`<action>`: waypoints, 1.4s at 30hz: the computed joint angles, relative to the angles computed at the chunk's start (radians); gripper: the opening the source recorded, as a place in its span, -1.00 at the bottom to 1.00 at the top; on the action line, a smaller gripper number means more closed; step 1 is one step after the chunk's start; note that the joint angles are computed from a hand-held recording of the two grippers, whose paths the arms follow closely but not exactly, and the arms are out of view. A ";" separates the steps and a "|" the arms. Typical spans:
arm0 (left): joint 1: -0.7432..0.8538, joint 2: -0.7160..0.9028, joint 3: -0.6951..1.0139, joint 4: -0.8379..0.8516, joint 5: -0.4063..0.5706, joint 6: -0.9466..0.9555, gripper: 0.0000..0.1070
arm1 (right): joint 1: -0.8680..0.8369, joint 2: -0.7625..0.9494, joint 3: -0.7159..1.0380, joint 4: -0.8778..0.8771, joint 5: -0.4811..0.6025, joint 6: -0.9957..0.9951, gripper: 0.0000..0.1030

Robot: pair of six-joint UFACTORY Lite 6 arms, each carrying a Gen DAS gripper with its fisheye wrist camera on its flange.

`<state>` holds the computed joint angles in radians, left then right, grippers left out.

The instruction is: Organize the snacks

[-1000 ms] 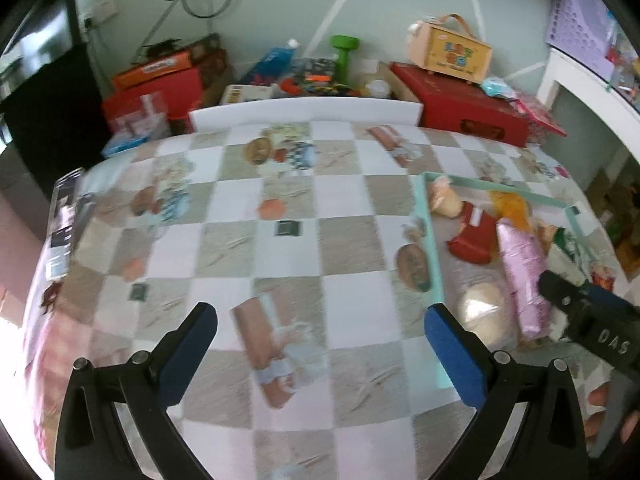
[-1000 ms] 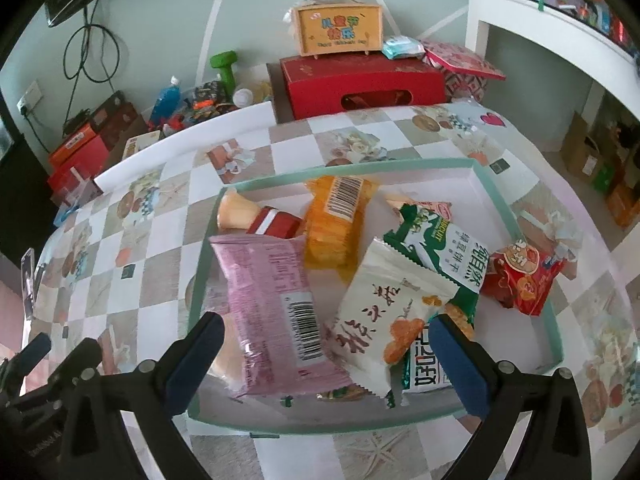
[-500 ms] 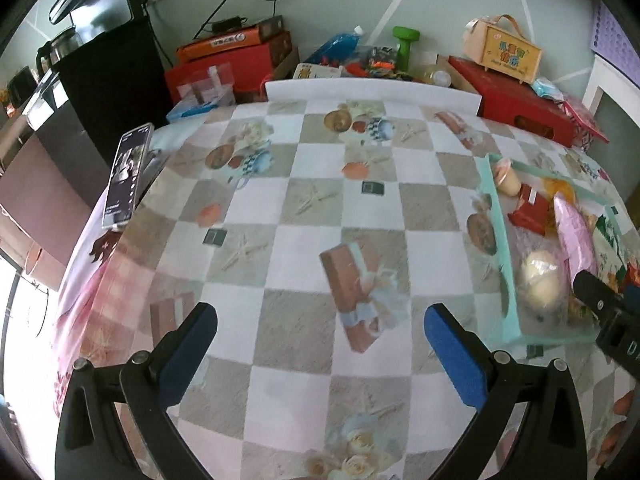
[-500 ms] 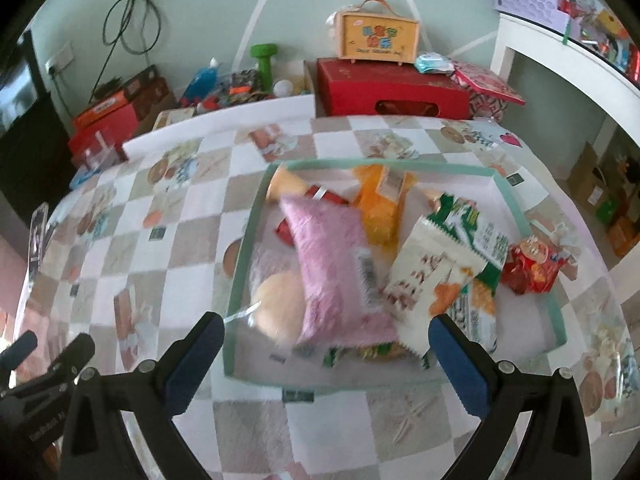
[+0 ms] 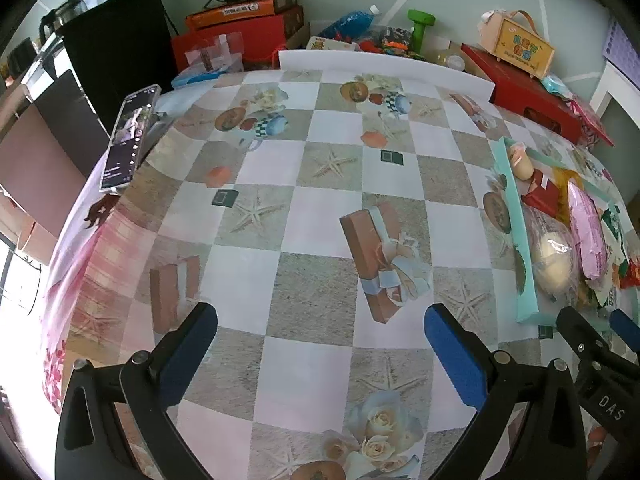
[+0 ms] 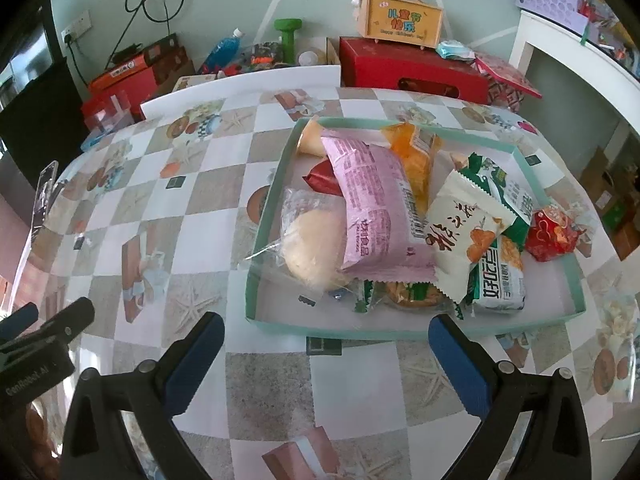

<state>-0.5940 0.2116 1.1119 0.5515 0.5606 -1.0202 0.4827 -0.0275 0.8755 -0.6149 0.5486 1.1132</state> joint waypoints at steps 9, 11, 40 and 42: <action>0.013 0.048 0.027 -0.108 -0.023 0.117 0.92 | -0.019 0.005 -0.003 -0.009 -0.009 0.009 1.00; 0.011 0.055 0.032 -0.110 -0.024 0.119 0.92 | -0.029 0.003 -0.007 -0.005 -0.015 0.004 1.00; -0.014 0.045 0.031 -0.093 -0.062 0.121 0.92 | -0.047 -0.025 -0.022 -0.010 -0.014 -0.002 1.00; -0.012 0.045 0.031 -0.097 -0.064 0.123 0.92 | -0.049 -0.026 -0.024 -0.009 -0.014 -0.002 1.00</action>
